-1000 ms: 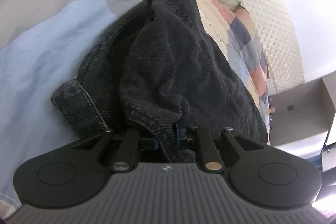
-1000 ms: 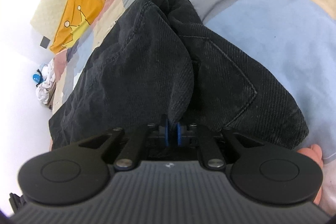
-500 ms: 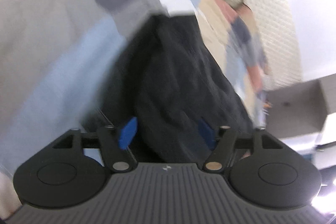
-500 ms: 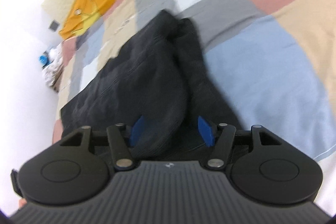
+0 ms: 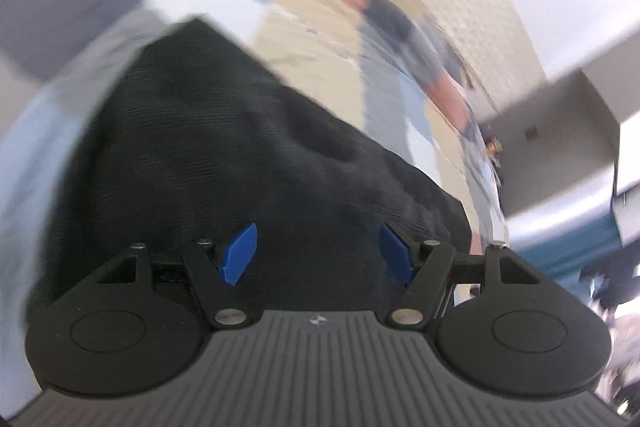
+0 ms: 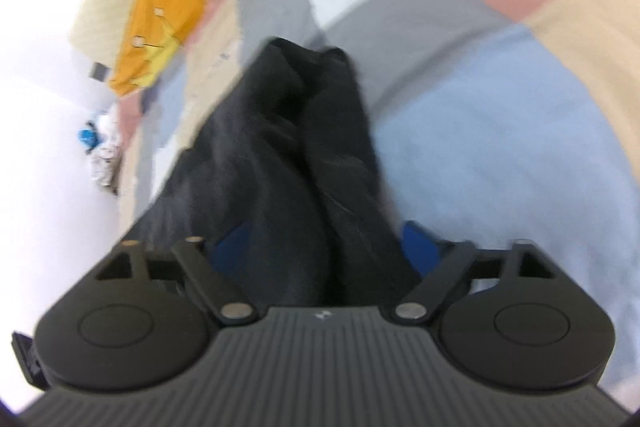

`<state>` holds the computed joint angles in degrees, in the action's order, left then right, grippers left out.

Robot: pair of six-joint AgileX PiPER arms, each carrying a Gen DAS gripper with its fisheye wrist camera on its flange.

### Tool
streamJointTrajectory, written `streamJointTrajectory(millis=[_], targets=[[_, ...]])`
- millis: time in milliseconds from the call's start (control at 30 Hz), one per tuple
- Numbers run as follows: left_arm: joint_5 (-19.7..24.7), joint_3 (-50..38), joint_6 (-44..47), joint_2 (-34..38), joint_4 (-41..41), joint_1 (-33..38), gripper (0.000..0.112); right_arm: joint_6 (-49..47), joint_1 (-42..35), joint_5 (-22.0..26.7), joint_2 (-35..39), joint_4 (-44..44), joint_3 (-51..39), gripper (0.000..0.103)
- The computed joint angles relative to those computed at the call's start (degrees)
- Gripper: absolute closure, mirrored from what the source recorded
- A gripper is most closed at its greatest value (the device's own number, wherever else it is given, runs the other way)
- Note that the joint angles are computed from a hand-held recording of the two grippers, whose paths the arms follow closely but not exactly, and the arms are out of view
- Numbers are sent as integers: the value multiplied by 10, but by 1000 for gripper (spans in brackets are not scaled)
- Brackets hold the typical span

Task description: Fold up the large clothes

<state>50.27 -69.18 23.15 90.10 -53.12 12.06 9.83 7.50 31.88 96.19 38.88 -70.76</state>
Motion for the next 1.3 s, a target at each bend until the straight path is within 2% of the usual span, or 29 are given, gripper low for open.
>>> streamJointTrajectory(millis=[133, 233, 300, 533, 600, 667, 700, 767, 833, 933, 1100, 1300], targets=[[-111, -22, -5, 25, 92, -105, 40, -7, 12, -6, 39, -27, -38, 17], [-145, -33, -19, 57, 137, -136, 41, -20, 10, 3, 71, -37, -62, 17], [-151, -38, -27, 81, 164, -140, 42, -44, 0, 7, 87, -23, -66, 17], [-110, -71, -32, 134, 169, -123, 44, -243, -42, 18, 127, 199, -38, 15], [-112, -68, -25, 140, 162, -120, 44, -289, -50, 37, 136, 248, -38, 15], [-119, -61, -16, 140, 158, -121, 44, -303, -51, 71, 151, 260, -55, 15], [-121, -60, -16, 139, 161, -122, 44, -303, -49, 86, 157, 255, -66, 17], [-125, -57, -21, 136, 166, -125, 44, -253, -31, 79, 153, 197, -85, 40], [-130, -52, -19, 131, 167, -126, 44, -231, -27, 86, 146, 173, -99, 55], [-134, -45, -30, 120, 175, -131, 44, -174, -11, 86, 124, 105, -119, 68], [-139, -36, -51, 99, 197, -139, 44, -67, 24, 88, 100, -20, -165, 75], [-147, 0, -9, 51, 168, -122, 44, 89, 87, 125, 91, -188, -251, 78]])
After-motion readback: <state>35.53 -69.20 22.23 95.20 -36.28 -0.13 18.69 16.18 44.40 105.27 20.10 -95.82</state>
